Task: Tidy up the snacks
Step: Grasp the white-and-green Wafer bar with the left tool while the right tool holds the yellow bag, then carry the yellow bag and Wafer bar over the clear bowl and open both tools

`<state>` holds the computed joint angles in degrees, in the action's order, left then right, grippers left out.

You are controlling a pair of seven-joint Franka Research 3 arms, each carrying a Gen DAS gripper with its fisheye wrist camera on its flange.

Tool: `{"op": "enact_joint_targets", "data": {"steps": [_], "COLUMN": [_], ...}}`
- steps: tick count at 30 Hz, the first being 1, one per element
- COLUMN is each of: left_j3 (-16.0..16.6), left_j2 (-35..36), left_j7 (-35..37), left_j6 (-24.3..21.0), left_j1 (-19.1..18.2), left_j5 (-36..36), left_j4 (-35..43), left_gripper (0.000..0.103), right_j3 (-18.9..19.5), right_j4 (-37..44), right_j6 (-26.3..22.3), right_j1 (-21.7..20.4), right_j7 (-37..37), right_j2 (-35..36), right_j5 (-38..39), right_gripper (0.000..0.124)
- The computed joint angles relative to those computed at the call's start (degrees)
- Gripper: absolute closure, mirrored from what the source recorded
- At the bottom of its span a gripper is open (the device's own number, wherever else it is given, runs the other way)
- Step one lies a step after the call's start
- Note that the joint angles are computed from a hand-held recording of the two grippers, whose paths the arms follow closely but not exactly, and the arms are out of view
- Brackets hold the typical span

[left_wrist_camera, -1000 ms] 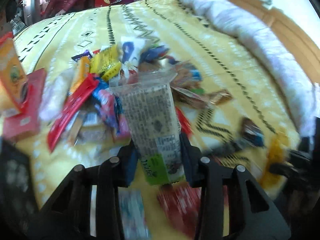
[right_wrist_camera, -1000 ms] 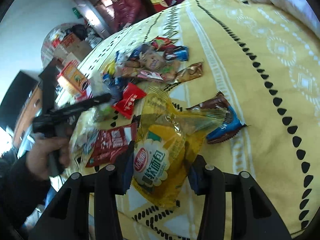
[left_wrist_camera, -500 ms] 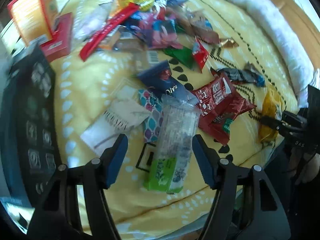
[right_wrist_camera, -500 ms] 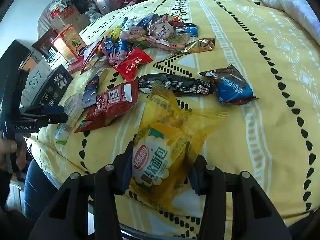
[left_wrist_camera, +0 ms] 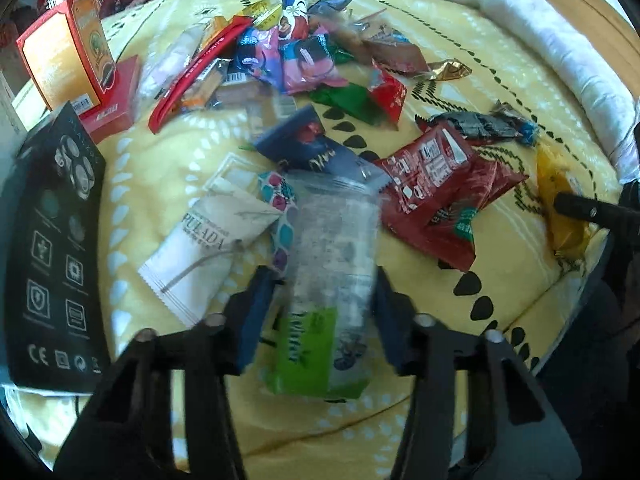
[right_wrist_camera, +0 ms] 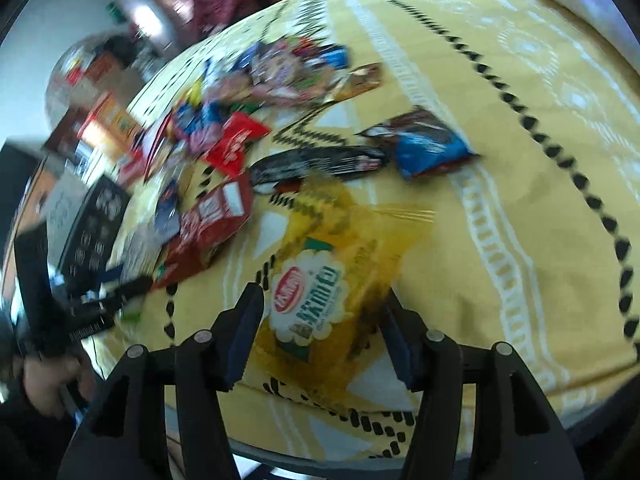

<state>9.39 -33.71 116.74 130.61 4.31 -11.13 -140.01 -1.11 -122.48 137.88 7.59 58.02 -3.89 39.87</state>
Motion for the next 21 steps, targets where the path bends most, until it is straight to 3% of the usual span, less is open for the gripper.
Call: {"op": "enact_joint_targets", "data": {"steps": [4, 8, 15, 21], "left_j3": [-0.15, 1.72, 4.02, 6.20], "left_j2": [-1.26, -1.03, -3.41, -2.89], "left_j7": [-0.85, -0.12, 1.22, 1.09], "left_j6": [-0.15, -2.39, -3.08, -2.45], "left_j1": [-0.07, -1.00, -1.99, -1.03], "left_j5": [-0.11, -2.98, -8.93, -9.85], "left_j4": [-0.79, 0.84, 4.93, 13.40], "left_gripper": [0.066, 0.066, 0.066, 0.066], "right_j3": [0.52, 0.53, -0.15, 0.25], "right_j4": [-0.95, -1.42, -1.74, 4.28], "right_j6": [2.55, 3.43, 5.25, 4.49], "right_j1": [0.41, 0.66, 1.27, 3.52], "right_j7": [2.24, 2.49, -4.16, -8.12], "right_j2": [-0.33, -0.07, -3.45, -4.48], "right_j5": [-1.65, -3.39, 1.25, 3.86], "right_gripper": [0.064, 0.080, 0.082, 0.082]}}
